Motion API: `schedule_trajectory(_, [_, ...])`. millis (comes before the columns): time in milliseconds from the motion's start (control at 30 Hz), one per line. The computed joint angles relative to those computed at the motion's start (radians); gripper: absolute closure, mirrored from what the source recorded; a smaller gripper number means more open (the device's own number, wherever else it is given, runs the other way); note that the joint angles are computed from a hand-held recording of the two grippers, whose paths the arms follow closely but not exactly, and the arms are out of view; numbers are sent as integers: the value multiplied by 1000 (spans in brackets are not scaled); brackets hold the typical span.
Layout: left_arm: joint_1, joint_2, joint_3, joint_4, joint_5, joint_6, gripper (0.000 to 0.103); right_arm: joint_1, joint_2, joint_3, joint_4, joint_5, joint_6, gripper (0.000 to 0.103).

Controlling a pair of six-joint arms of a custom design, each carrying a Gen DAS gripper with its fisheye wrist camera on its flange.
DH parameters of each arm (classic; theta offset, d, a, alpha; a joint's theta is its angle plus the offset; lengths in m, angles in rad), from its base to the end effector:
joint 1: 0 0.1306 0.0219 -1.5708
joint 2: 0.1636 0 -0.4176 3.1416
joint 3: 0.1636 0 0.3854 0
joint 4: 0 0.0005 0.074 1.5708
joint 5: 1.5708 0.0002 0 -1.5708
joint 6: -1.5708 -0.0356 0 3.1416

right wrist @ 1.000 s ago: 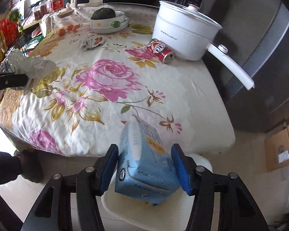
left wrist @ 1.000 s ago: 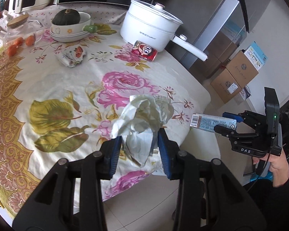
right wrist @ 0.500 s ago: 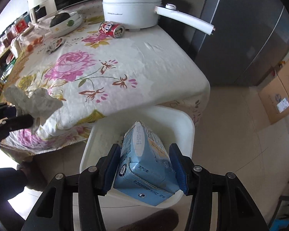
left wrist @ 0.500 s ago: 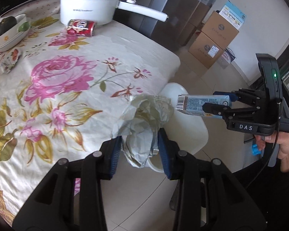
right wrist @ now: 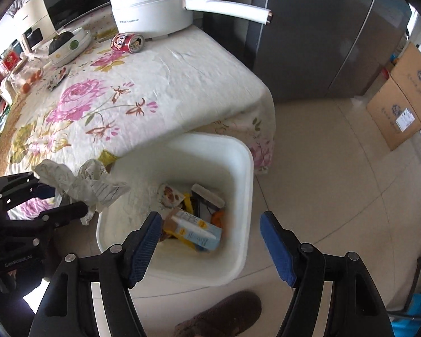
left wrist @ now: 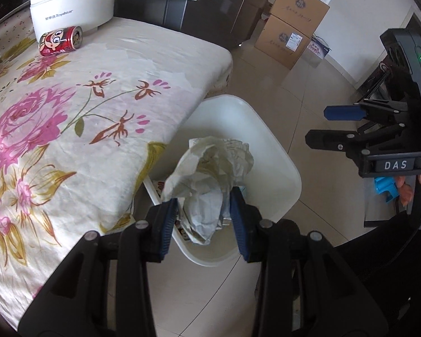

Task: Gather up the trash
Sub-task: 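Carry the tissue and milk carton to the white bin and release both, then grasp the red cartoon can beside the white pot with the right tool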

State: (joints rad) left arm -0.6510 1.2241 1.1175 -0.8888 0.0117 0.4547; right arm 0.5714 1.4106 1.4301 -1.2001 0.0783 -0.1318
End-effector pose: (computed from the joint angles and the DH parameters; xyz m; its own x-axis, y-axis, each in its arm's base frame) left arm 0.3085 -0.2362 0.4082 -0.8679 0.1091 -0.4846 0.2558 0.9344 -0.2478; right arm 0.3804 0.2407 0.4544 -0.8387 -0.3835 -0.3866 -0.4074 0.9130 -0.0217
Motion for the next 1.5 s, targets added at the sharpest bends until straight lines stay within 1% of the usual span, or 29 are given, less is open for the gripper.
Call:
schedule_trajectory(167, [-8,13,0,25,-5,-25,62,-16,-24,-27,-9,9,0,26])
schedule_trajectory(200, [-8,14,-1,36,-9,-28,55,-20,-26,-30,-12,10,-2,26])
schedule_trajectory(233, [-9,16,-2,39,-22,-29,40,-24,-27,-31,-14,11,-6,26])
schedule_trajectory(267, [-13,16,1,35,-47,-23,31,-28,-27,-32,-17,12,-10,26])
schedule_trajectory(300, [-15,12,0,35,-70,-17,18,-31,-26,-31,-17,11,-13,26])
schedule_trajectory(333, [-15,6,-1,36,-86,-11,15,-34,-26,-30,-17,8,-16,26])
schedule_trajectory(400, [-13,-3,4,22,-101,-13,15,-36,-25,-27,-14,7,-18,25])
schedule_trajectory(533, [-4,-21,-2,9,-123,-15,7,-30,-23,-24,-7,8,-14,23])
schedule_trajectory(733, [19,-49,-14,-25,-133,-2,6,-10,-8,-13,-8,19,-14,23])
schedule_trajectory(900, [51,-88,-28,-53,-150,18,4,17,8,12,-7,30,-32,23])
schedule_trajectory(1100, [131,-156,-54,-86,-147,49,3,68,36,73,22,10,-58,20])
schedule_trajectory(1167, [166,-180,-64,-95,-145,43,3,86,53,101,28,0,-70,19])
schedule_trajectory(1233, [209,-202,-73,-111,-150,24,3,100,74,130,37,-17,-80,19])
schedule_trajectory(1300, [260,-221,-81,-128,-161,-12,3,112,106,166,43,-37,-65,18])
schedule_trajectory(1367, [322,-234,-83,-141,-157,-56,3,126,149,212,49,-30,-43,18])
schedule_trajectory(1433, [399,-247,-88,-137,-133,-115,3,133,190,255,51,-34,-34,18])
schedule_trajectory(1500, [470,-250,-94,-128,-124,-195,3,129,238,303,56,-77,-31,18])
